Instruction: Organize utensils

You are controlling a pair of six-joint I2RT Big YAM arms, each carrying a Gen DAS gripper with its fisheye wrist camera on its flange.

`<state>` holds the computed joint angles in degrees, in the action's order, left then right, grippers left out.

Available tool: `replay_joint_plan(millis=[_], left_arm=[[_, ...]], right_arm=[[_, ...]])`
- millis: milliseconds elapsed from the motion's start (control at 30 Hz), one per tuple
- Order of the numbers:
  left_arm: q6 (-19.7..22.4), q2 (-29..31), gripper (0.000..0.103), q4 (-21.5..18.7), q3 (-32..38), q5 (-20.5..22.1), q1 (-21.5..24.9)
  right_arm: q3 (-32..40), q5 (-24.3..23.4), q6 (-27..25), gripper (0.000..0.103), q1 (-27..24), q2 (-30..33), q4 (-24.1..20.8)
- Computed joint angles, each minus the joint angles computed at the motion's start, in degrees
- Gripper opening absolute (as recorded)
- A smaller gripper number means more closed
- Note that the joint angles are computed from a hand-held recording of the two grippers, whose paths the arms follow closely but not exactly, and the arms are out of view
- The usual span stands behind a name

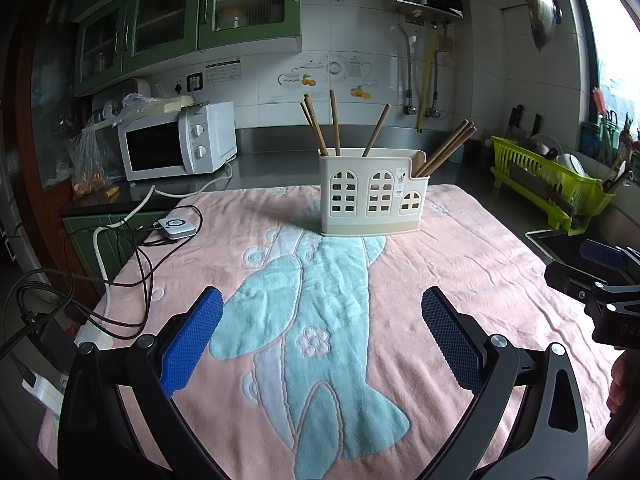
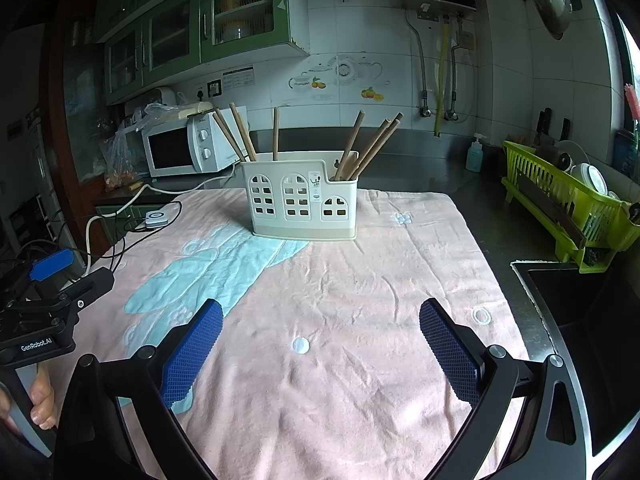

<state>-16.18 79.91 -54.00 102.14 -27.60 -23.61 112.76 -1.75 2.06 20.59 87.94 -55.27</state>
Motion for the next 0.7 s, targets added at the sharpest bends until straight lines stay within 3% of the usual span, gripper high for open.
replay_joint_plan(millis=[700], left_arm=[[0.63, 0.48, 0.098, -0.17, 0.43, -0.06, -0.39]], right_arm=[[-0.02, 0.23, -0.16, 0.095, 0.12, 0.05, 0.04]])
